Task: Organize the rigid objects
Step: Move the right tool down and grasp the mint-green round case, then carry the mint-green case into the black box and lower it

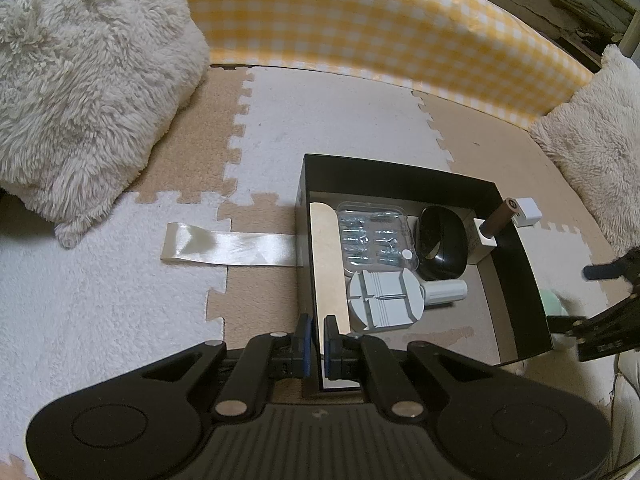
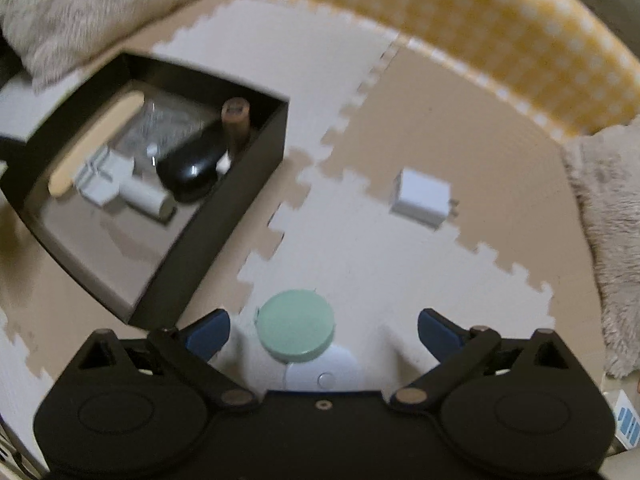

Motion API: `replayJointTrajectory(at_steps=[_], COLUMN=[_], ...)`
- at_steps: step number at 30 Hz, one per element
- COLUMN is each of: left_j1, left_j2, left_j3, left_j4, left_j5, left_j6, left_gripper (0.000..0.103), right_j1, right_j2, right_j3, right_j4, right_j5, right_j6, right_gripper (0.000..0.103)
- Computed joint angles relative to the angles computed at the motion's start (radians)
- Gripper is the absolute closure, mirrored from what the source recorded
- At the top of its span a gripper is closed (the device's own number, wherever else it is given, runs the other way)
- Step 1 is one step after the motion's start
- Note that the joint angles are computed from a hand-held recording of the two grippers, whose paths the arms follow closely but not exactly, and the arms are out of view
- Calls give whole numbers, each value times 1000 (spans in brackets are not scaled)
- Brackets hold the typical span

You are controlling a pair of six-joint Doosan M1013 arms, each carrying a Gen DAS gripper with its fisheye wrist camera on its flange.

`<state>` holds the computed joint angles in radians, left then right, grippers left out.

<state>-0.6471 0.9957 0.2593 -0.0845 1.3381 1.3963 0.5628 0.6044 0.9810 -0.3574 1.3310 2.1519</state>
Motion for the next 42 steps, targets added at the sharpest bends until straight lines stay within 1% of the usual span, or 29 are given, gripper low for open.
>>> replayJointTrajectory(at_steps=[1,2,4,7,9,10,11,15,18,22,26,29,32,34,35,39,42], left_j1=[0,0,0,0,0,0,0,0,0,0,0,0,0,0,0,0,-1], left_j2=[0,0,0,0,0,0,0,1,1,1,1,1,2,2,2,3,3], left_j3=[0,0,0,-1,-1,-1,-1,-2,-2,-2,-3,-3,-5,-5,-5,-6,-7], left_j4=[0,0,0,0,0,0,0,1,1,1,1,1,1,1,1,1,2], left_j5=[0,0,0,1,1,1,1,1,1,1,2,2,3,3,3,4,4], left_j6=[0,0,0,0,0,0,0,0,0,0,0,0,1,1,1,0,1], left_gripper=[99,99,99,99,99,99,99,99,99,99,99,99,99,98,98,99,99], right_j1=[-2,-4,-9,-15,-17,-18,-20,-18,-15,-7,3,7,7,8,8,11,6], right_j2=[10,16,26,32,31,29,24,19,5,-40,-85,-96,-78,-54,-37,38,70], right_j3=[-10,-15,-22,-26,-24,-23,-17,-14,-4,35,80,90,67,40,19,-85,-122], right_j4=[13,24,47,65,72,77,88,77,48,10,17,56,138,196,225,251,275], right_j5=[18,30,43,44,34,28,13,-2,-35,-142,-276,-363,-406,-402,-387,-275,-227], right_j6=[-11,-18,-25,-25,-20,-17,-14,-8,19,73,88,63,8,-35,-59,-84,-68], right_gripper=[13,22,33,37,43,51,53,53,53,53,53,53,53,53,53,53,53])
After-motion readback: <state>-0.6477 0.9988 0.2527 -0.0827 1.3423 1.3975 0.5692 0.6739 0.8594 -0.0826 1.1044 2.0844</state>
